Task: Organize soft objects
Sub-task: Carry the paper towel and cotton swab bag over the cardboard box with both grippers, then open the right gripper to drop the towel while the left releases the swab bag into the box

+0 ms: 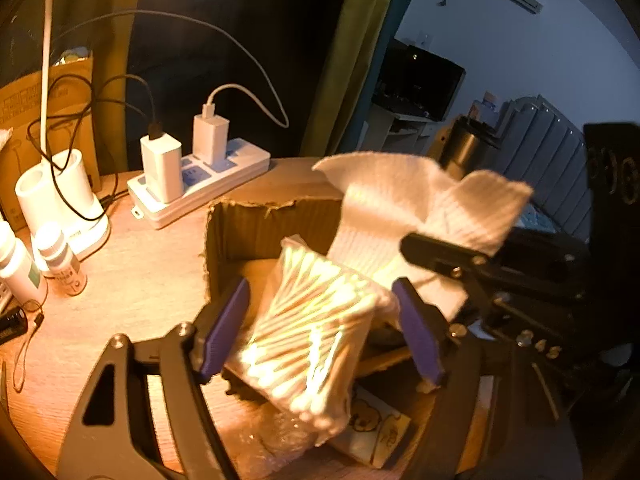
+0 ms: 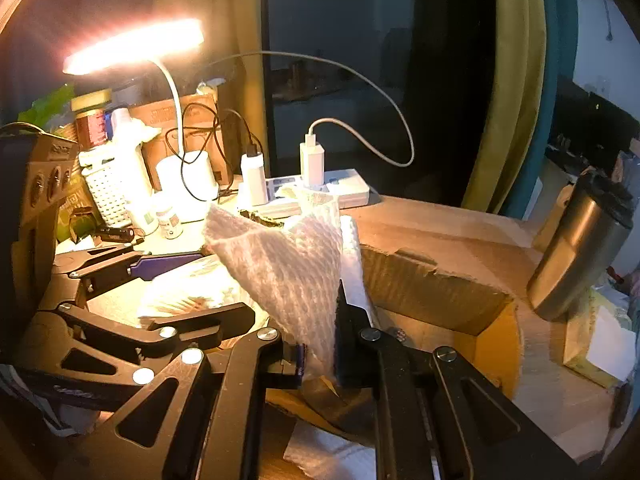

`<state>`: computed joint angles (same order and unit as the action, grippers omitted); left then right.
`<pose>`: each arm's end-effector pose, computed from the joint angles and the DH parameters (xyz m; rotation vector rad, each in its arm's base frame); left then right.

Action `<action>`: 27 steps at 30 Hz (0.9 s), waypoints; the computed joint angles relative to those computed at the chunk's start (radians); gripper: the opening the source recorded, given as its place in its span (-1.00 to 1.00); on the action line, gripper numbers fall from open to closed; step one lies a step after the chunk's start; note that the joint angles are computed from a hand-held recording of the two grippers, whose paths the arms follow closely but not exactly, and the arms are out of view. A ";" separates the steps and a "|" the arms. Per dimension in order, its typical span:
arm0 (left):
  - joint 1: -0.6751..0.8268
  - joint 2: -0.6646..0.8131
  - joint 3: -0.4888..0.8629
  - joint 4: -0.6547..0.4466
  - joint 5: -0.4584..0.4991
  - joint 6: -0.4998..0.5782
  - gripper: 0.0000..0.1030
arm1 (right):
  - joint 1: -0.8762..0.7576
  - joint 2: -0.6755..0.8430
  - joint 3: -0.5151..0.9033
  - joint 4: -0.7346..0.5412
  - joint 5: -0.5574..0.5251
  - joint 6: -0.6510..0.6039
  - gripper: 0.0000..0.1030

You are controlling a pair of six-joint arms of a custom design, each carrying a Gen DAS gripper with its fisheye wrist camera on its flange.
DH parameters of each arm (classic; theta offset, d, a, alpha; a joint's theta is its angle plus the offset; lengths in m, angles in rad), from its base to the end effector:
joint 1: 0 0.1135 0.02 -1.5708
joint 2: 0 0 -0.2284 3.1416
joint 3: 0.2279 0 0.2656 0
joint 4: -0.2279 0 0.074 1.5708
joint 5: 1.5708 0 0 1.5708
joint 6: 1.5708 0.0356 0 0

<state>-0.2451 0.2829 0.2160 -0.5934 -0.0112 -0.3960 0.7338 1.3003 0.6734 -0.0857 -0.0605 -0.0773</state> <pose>0.1450 -0.0359 0.1526 -0.1759 2.2455 -0.3355 0.2114 0.1935 0.1588 -0.9431 2.1153 0.4079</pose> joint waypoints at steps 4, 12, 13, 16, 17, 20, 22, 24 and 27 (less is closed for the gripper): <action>0.040 -0.027 -0.011 -0.003 0.053 0.007 0.48 | 0.008 0.064 0.034 0.011 0.001 0.008 -0.78; 0.084 -0.085 -0.020 -0.037 0.108 0.010 0.57 | 0.004 0.153 0.080 0.002 -0.006 0.033 -0.59; 0.085 -0.088 -0.022 -0.037 0.114 0.008 0.58 | -0.002 0.149 0.077 0.002 -0.005 0.039 -0.48; 0.080 -0.104 -0.022 -0.041 0.116 0.009 0.62 | -0.031 0.101 0.051 0.002 -0.022 0.048 -0.22; 0.077 -0.111 -0.022 -0.044 0.114 0.007 0.63 | -0.039 0.082 0.042 -0.001 -0.025 0.045 -0.18; 0.075 -0.139 -0.020 -0.062 0.110 0.000 0.67 | -0.054 0.034 0.020 -0.010 -0.015 0.038 -0.06; 0.075 -0.163 -0.018 -0.082 0.108 -0.004 0.68 | -0.067 0.002 0.006 -0.023 -0.013 0.037 -0.04; 0.072 -0.187 -0.014 -0.102 0.097 -0.007 0.68 | -0.073 -0.024 -0.007 -0.036 -0.010 0.029 -0.02; 0.071 -0.226 -0.008 -0.138 0.086 -0.009 0.68 | -0.068 -0.046 -0.014 -0.061 0.015 0.020 0.05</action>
